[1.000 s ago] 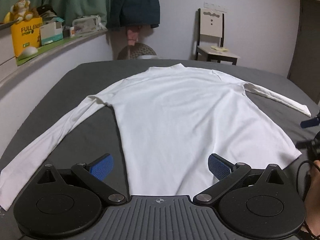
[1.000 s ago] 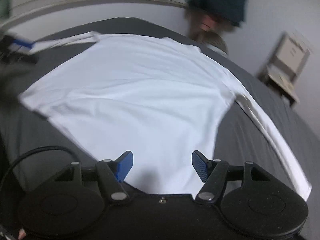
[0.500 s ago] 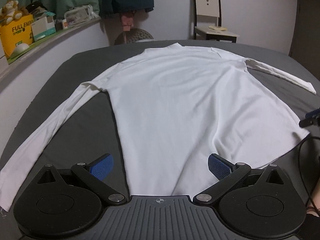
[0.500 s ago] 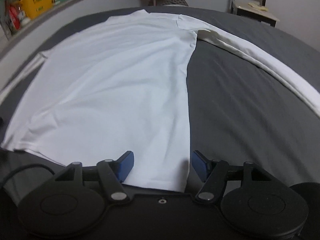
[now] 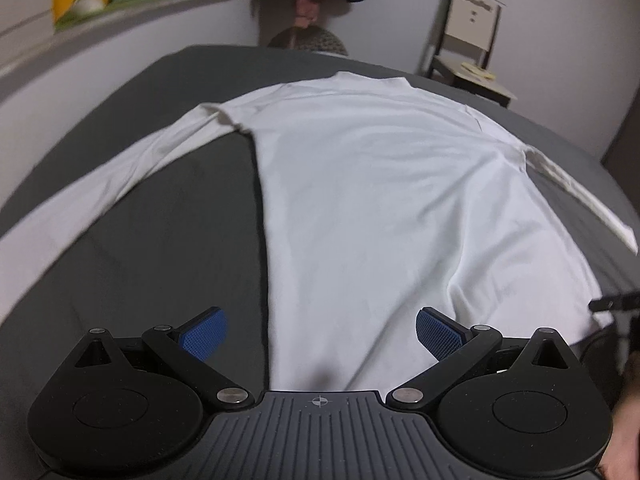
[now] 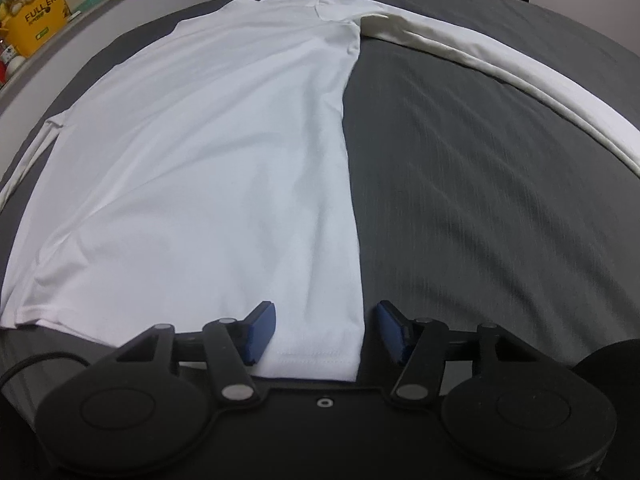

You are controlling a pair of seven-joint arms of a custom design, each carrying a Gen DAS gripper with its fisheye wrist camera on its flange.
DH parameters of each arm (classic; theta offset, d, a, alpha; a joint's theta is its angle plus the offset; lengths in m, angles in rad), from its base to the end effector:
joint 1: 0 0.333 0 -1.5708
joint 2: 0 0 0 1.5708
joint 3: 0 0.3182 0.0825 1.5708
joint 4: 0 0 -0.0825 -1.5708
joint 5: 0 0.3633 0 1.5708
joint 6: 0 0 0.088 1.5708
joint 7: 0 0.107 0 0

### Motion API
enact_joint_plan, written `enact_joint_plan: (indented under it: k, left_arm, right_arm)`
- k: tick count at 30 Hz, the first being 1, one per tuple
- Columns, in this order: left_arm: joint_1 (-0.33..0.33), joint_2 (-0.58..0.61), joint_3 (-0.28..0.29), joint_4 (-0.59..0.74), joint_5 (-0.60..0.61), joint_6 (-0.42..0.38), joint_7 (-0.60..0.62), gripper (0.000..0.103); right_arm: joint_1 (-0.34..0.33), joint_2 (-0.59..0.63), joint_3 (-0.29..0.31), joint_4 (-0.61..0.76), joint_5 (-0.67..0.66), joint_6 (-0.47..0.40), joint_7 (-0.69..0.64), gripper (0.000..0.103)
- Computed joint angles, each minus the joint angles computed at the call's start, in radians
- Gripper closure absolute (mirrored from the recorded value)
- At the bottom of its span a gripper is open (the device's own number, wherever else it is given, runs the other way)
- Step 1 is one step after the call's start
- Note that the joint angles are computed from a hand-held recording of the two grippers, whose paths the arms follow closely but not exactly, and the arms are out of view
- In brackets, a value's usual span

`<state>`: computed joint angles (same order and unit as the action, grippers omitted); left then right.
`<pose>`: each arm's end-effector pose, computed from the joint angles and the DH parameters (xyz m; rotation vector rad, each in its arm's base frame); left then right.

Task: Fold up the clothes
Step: 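Lower the right gripper onto the white shirt's side edge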

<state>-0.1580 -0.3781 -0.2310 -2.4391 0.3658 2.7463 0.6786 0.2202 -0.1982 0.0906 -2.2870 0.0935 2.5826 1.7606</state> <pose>0.4125 -0.1944 0.5254 -2.0112 1.6463 -0.8127 0.4788 0.1542 0.5000 -1.9464 1.8387 -0.2846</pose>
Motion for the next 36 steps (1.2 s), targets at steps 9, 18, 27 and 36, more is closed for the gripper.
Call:
enact_joint_plan:
  k: [9,18,27,36]
  left_arm:
    - [0.031,-0.025,-0.027,-0.003,0.059,-0.001,-0.071,0.0]
    - [-0.012,0.004,0.022,0.007,-0.049,-0.022,-0.022,0.0]
    - [0.019,-0.011,-0.004,-0.006,-0.001,-0.004,-0.074,0.0]
    - [0.007,0.017,-0.022,0.056,0.045,-0.099,-0.035,0.0]
  right_arm:
    - [-0.011,-0.008,0.008,-0.016,-0.026,0.027,0.045,0.048]
    - [0.001,0.001,-0.01,-0.013,0.023,0.033,0.025,0.043]
    - [-0.001,0.003,-0.008,-0.02,0.067,0.055,0.0,0.032]
    - [-0.049,-0.004,0.035,-0.024,-0.123,0.063,0.172,0.038]
